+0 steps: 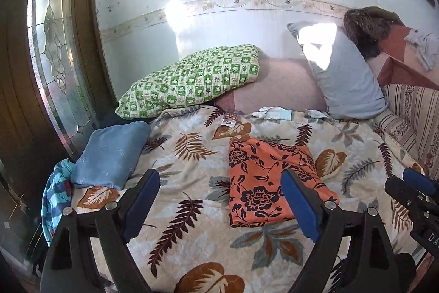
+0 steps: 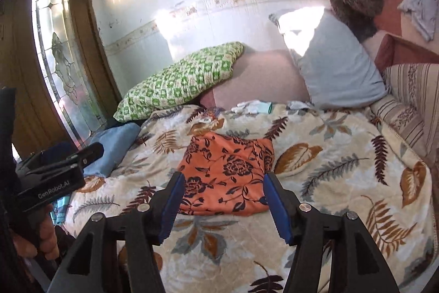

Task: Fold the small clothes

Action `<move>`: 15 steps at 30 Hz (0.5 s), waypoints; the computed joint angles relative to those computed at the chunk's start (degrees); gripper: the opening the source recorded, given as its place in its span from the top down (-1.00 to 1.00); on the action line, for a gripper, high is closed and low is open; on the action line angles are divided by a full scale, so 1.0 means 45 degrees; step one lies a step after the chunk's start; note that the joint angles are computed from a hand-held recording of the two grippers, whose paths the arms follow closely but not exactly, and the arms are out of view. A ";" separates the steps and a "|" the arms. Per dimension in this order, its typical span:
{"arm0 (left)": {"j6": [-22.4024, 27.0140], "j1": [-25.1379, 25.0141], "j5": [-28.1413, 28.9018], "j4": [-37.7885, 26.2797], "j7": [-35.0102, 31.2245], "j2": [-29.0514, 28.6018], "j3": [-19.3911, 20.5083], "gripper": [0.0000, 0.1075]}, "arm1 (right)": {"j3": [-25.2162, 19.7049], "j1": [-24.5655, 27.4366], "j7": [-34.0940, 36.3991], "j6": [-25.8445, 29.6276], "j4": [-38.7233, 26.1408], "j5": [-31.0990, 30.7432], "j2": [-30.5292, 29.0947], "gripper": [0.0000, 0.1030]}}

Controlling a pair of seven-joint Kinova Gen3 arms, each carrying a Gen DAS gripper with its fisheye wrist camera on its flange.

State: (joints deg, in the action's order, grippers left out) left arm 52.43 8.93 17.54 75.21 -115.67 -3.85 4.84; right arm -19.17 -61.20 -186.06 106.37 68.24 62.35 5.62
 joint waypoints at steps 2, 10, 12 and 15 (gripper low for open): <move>0.0016 -0.0110 0.0186 0.0092 -0.0107 -0.0204 -0.0189 -0.67 | -0.0020 -0.0335 0.0228 0.0568 -0.0713 0.0422 0.0400 -0.27; 0.0182 -0.0518 0.0855 0.0171 -0.0591 -0.0509 -0.0730 -0.68 | 0.1011 -0.1478 0.0936 0.0833 -0.2019 0.0792 0.1198 -0.27; 0.0187 -0.0584 0.0923 0.0155 -0.0658 -0.0492 -0.0783 -0.68 | 0.1168 -0.1605 0.1020 0.0738 -0.2158 0.0820 0.1300 -0.27; 0.0206 -0.0651 0.0896 0.0127 -0.0584 -0.0441 -0.0748 -0.68 | 0.1385 -0.1731 0.1143 0.0635 -0.2276 0.0793 0.1392 -0.27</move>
State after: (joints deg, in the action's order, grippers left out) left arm 53.35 6.00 21.58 75.78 -118.30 -5.84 1.47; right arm -12.93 -68.99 -180.91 109.22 58.00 65.92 11.88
